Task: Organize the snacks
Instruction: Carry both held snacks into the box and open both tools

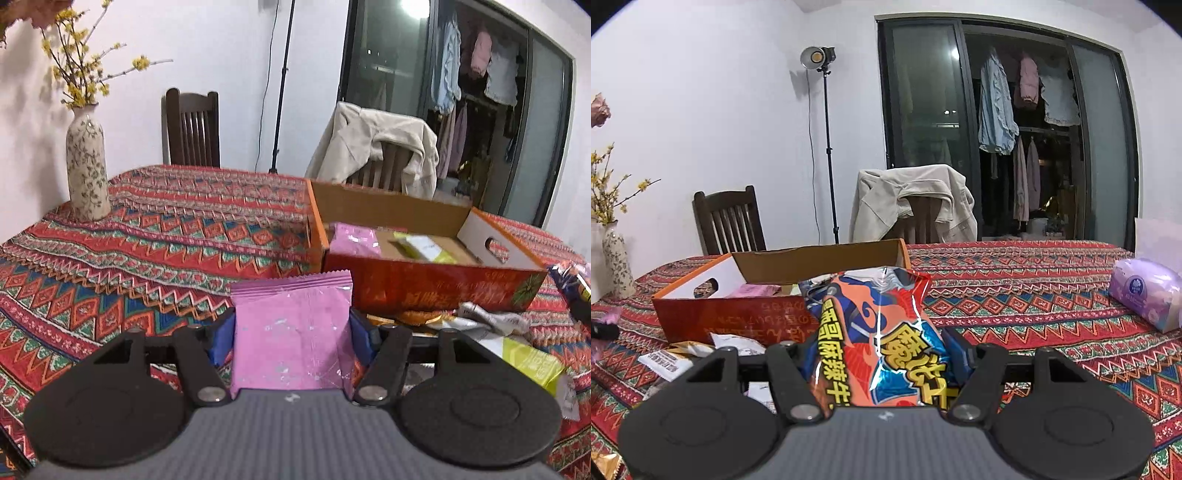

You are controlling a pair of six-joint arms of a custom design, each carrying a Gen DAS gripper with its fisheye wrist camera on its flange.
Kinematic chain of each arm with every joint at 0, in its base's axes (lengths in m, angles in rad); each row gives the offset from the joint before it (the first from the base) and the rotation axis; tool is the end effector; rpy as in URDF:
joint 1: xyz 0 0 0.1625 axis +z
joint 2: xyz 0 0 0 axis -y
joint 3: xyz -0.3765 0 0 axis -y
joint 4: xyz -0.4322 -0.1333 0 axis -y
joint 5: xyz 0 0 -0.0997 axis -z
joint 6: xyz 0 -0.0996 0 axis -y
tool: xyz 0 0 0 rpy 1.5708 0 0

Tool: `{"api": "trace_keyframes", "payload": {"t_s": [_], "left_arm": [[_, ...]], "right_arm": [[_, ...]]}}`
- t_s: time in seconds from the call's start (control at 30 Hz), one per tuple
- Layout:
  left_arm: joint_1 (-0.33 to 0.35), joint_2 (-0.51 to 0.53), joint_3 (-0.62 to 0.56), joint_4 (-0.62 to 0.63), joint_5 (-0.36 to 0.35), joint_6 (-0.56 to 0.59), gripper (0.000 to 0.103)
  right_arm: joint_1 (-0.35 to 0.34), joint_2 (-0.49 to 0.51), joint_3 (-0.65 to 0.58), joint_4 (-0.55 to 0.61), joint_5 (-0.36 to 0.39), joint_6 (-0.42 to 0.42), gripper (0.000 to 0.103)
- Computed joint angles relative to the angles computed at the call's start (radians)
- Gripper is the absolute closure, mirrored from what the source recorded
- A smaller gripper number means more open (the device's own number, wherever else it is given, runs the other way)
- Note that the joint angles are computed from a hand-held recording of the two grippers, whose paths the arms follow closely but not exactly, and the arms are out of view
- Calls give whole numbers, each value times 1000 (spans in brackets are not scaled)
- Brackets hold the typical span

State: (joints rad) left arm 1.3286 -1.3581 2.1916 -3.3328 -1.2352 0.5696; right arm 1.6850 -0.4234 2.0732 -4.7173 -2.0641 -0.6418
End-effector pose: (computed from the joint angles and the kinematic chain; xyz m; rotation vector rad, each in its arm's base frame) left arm 0.0401 -0.5302 0.2341 0.7730 2.3227 -1.1378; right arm 0.1316 -0.3916 -0.0207 0.2801 -1.8743 1.5331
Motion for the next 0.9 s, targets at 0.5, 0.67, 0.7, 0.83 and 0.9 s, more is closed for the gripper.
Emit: {"api": "trace_keyframes", "payload": {"t_s": [0.5,0.67,0.7,0.83,0.9], "left_arm": [[-58,14,-19,-5,-52,-20,39],[-84,36,-40,-4,-67,-29,39],[-90,44,-47,-2,-68,-31,39],[-115,77,-75,-3,-56,-39,39],[-120,90,-87,-3,-54,-38,39]], "right_arm": [[65,-20,-28,24,-20,-11,39],[86,-41,-49,72,-20,-12,39],[90,-48,-54,87,-20,-10,39],[106,-57,-93,118,-23,-21,39],[109,-63,-111,138,-20,-18,39]]}}
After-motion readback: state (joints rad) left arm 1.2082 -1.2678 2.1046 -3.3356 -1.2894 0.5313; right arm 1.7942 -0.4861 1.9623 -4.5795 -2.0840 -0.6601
